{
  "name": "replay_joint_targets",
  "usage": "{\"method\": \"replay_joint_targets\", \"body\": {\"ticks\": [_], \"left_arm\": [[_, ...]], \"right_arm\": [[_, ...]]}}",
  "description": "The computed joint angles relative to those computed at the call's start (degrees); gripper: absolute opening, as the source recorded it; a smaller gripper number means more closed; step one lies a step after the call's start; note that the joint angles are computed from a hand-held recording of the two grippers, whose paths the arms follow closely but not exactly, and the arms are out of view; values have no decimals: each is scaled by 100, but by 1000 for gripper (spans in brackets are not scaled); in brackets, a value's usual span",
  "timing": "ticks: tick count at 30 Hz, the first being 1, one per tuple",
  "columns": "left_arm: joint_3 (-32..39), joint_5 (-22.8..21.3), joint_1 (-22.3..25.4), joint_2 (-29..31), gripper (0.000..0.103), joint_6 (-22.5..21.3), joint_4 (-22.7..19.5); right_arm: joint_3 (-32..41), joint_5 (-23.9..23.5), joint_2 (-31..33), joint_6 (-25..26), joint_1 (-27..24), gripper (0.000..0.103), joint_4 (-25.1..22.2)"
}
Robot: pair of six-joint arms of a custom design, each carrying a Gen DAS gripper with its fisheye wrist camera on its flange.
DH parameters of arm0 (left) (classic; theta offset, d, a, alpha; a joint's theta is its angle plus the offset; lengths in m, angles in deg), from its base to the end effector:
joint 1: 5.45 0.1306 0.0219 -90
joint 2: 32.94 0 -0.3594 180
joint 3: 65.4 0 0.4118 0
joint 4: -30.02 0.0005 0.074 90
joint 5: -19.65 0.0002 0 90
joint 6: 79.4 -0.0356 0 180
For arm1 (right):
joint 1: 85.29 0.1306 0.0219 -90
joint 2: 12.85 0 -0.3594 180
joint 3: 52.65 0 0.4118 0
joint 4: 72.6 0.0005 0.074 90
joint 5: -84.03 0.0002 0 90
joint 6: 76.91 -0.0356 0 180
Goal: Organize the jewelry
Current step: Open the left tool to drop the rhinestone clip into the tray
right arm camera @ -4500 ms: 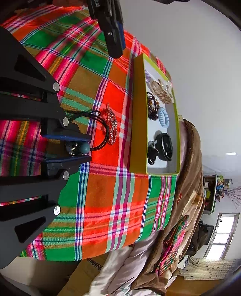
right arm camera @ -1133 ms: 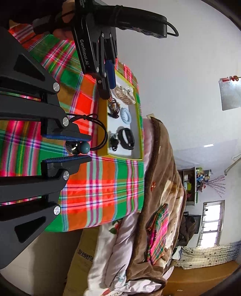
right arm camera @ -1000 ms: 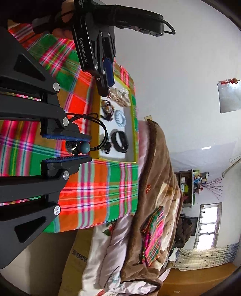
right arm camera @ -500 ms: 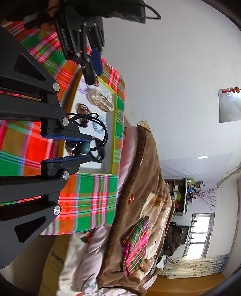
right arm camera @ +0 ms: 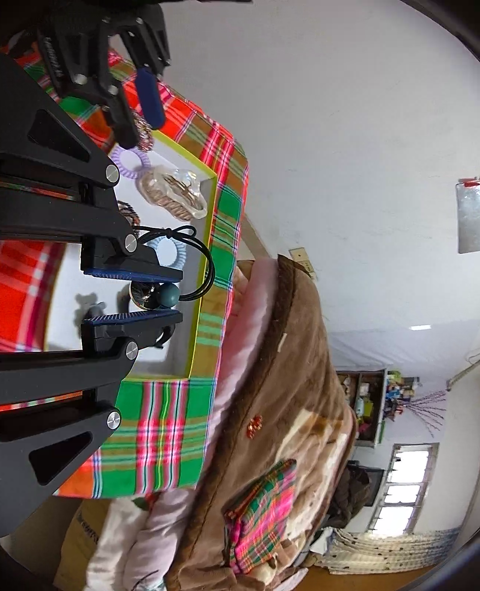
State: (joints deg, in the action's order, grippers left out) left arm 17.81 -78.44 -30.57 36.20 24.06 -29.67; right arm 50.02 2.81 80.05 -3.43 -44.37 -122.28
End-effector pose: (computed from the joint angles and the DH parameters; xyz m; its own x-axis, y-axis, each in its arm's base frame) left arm 0.3366 -0.1528 0.4883 -0.7064 0.0767 -0.7036 0.1714 0.9830 -0.0650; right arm 0.4040 0.3424 0.4892 -0.6237 -0.1687 -0.7632 -0.3979 0.9090 0.1242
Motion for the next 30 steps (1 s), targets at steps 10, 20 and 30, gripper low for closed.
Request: {"method": "replay_joint_targets", "body": {"ticks": [10, 20, 30], "left_arm": [[-62, 135, 88, 245, 37, 112, 65], [-100, 274, 135, 463, 37, 181, 118], [-94, 277, 77, 659, 37, 218, 126]], "right_arm": [[697, -362, 830, 57, -99, 15, -276], [1123, -488, 1450, 60, -137, 15, -567], [1292, -447, 1652, 163, -115, 15, -686]]}}
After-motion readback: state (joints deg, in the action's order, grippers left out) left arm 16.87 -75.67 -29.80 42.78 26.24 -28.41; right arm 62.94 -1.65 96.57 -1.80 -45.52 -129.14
